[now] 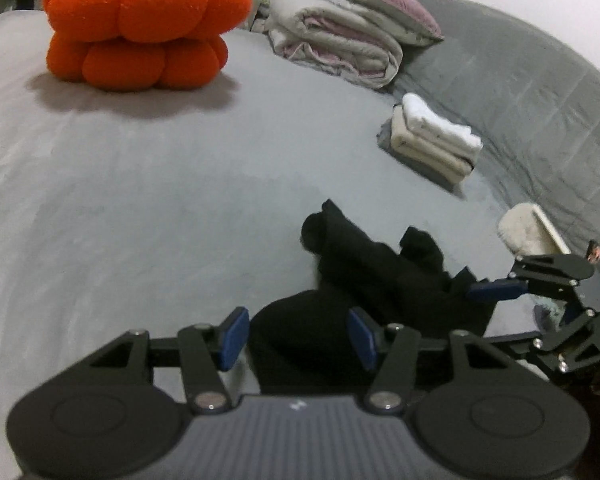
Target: Fold clothes
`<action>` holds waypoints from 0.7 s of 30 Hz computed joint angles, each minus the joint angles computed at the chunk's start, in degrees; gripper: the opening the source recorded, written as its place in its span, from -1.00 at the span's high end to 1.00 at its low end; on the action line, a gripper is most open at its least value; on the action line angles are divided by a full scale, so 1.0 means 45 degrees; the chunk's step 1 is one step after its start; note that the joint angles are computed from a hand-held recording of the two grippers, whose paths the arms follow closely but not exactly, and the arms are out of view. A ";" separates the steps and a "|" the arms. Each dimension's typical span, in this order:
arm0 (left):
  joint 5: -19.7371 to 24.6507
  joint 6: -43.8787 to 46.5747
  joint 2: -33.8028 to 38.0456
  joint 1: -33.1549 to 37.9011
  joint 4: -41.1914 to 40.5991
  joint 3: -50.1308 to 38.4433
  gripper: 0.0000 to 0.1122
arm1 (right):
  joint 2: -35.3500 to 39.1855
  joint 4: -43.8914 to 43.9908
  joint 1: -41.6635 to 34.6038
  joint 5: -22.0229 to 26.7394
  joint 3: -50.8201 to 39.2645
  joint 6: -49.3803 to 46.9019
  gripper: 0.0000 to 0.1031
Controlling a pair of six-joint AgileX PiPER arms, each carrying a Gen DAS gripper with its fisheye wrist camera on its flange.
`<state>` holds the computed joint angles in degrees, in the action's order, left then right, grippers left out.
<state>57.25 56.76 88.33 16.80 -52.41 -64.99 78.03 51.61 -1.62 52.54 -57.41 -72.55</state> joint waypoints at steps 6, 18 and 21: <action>-0.0692 -0.1358 0.0717 -0.0869 0.0980 -0.0609 0.01 | 0.0113 -0.0137 0.1194 -0.1007 0.0088 0.0182 -0.03; -0.0931 -0.1032 0.0163 -0.0702 0.0099 0.0293 0.91 | 0.0260 -0.1523 0.1293 -0.2195 -0.0131 0.2210 0.85; -0.0932 0.0096 -0.0625 -0.0010 -0.0780 0.1127 0.92 | -0.0085 -0.0532 0.0060 -0.1749 -0.0042 0.1625 0.85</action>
